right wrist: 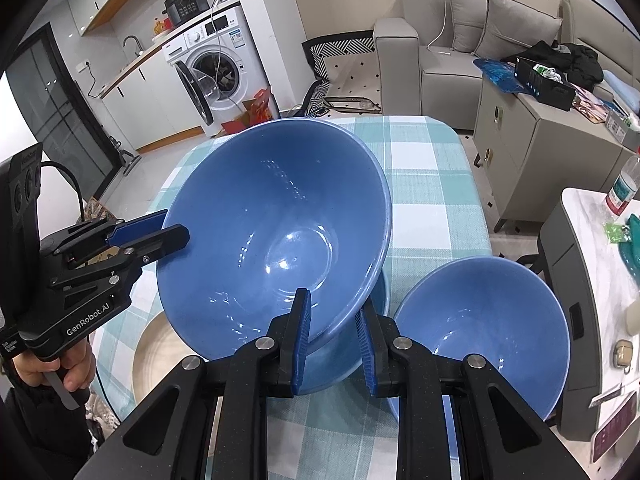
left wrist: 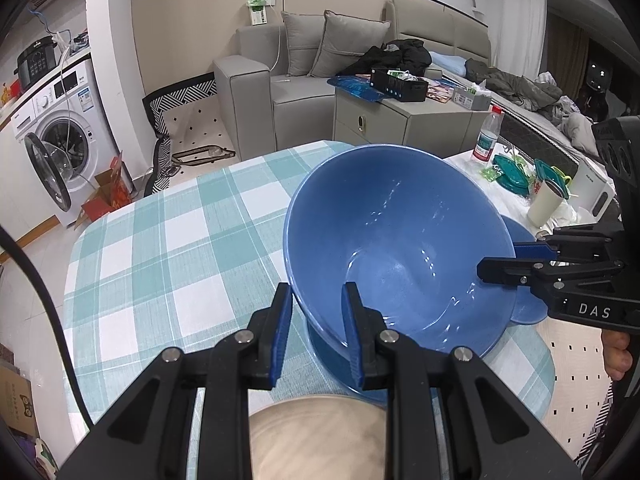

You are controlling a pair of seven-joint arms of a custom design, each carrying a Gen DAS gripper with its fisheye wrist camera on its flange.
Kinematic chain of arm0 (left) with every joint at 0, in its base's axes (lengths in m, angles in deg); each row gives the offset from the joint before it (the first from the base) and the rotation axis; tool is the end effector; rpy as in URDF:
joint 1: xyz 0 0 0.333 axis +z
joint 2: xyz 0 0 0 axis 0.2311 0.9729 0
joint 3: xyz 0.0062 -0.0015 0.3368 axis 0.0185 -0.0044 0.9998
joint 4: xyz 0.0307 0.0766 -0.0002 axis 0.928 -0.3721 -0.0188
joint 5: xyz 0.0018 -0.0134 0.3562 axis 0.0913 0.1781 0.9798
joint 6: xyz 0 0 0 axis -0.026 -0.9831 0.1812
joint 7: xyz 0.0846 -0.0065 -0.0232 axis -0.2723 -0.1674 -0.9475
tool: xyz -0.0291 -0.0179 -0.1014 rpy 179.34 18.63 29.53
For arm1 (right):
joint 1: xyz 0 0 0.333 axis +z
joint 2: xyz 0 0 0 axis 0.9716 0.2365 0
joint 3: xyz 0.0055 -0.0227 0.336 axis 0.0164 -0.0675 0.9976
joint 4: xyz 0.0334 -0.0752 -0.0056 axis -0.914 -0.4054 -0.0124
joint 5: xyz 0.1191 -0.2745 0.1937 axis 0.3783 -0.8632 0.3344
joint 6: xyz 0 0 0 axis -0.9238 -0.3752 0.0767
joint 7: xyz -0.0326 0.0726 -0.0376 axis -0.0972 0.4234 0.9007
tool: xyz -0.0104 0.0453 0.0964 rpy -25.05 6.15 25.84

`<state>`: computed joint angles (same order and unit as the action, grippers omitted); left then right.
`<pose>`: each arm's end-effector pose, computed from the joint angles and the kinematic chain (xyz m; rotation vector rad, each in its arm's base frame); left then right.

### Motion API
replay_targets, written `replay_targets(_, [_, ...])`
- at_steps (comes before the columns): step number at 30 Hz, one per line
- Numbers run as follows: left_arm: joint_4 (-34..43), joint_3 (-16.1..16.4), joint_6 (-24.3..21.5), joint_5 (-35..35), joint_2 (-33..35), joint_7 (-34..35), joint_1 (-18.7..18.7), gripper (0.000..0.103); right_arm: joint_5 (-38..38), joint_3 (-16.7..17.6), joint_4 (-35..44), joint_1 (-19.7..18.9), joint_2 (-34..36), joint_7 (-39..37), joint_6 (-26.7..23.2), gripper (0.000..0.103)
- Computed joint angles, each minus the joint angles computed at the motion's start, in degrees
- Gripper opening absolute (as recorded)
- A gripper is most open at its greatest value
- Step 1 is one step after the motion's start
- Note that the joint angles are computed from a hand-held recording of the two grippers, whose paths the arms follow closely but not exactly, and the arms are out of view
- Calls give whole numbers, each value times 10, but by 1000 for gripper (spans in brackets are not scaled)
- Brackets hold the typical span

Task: Organize plates and bowls
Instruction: 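Lower the held blue bowl into the other blue bowl with both grippers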

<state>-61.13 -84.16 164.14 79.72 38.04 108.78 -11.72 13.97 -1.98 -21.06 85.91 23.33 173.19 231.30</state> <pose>0.6813 -0.3504 0.4707 -1.5098 2.1392 -0.8591 0.6807 0.1948 0.4819 -2.0117 1.6084 -0.2702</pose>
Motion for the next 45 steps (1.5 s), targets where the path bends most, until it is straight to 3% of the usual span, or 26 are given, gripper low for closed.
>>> replay_targets(45, [-2, -11, -51, -12, 17, 17, 4, 23, -44, -13, 30, 20, 30, 27, -82, 23])
